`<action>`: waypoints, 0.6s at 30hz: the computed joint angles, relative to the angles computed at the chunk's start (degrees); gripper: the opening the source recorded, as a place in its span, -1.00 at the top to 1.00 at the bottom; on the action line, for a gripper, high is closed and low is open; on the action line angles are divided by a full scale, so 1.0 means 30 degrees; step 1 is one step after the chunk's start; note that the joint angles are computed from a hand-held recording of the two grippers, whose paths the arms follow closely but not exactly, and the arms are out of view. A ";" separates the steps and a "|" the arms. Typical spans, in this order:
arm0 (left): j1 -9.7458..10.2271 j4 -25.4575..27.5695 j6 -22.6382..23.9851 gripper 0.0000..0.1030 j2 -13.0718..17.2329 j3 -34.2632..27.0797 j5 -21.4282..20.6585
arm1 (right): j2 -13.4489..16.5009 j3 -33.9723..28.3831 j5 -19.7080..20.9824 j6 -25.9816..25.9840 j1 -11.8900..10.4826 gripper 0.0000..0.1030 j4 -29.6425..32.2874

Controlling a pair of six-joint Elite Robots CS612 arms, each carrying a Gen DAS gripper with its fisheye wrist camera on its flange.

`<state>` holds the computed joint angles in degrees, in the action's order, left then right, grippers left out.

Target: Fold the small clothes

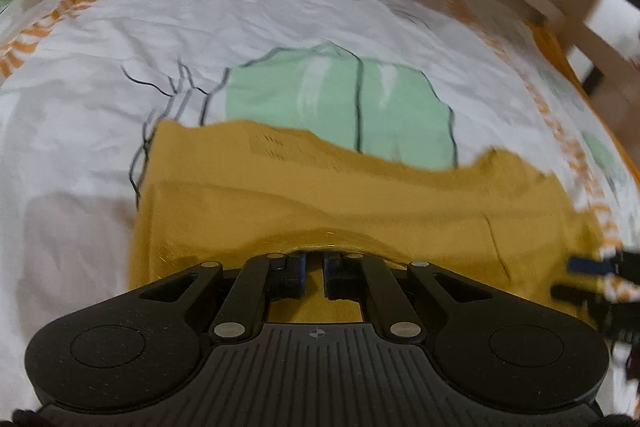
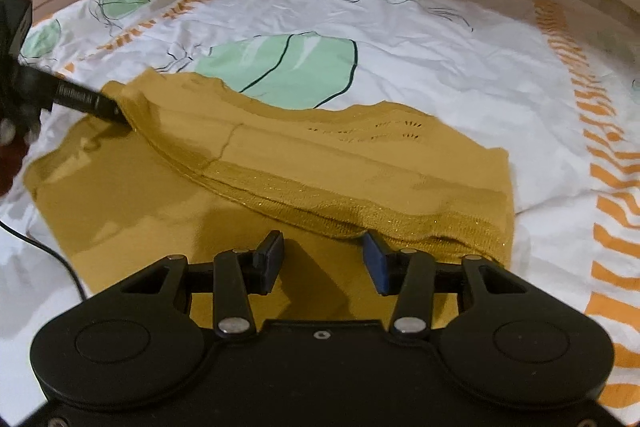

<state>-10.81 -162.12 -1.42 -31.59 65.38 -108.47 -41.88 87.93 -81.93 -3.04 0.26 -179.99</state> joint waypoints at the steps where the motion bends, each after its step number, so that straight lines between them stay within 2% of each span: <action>1: 0.0006 -0.0078 -0.0421 0.86 0.0124 -0.0218 0.0164 | 0.0072 -0.0074 -0.0145 0.0115 0.0036 -0.07 -0.0135; 8: 0.0151 0.0385 -0.1672 0.86 0.0632 -0.1154 0.0565 | 0.0615 -0.1271 -0.1398 0.0864 0.0210 -0.07 0.0399; 13: 0.0252 0.0166 -0.2492 0.86 0.0825 -0.1543 0.0905 | 0.1172 -0.2534 -0.1285 0.3485 -0.0021 -0.08 0.1365; 18: 0.0382 0.0392 -0.3320 0.83 0.0938 -0.1891 0.1235 | 0.1615 -0.3233 -0.1236 0.5589 -0.0253 -0.08 0.1296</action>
<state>-9.66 -160.94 -11.39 -28.78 59.71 -104.77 -37.03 78.23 -85.64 13.73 -0.50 -176.10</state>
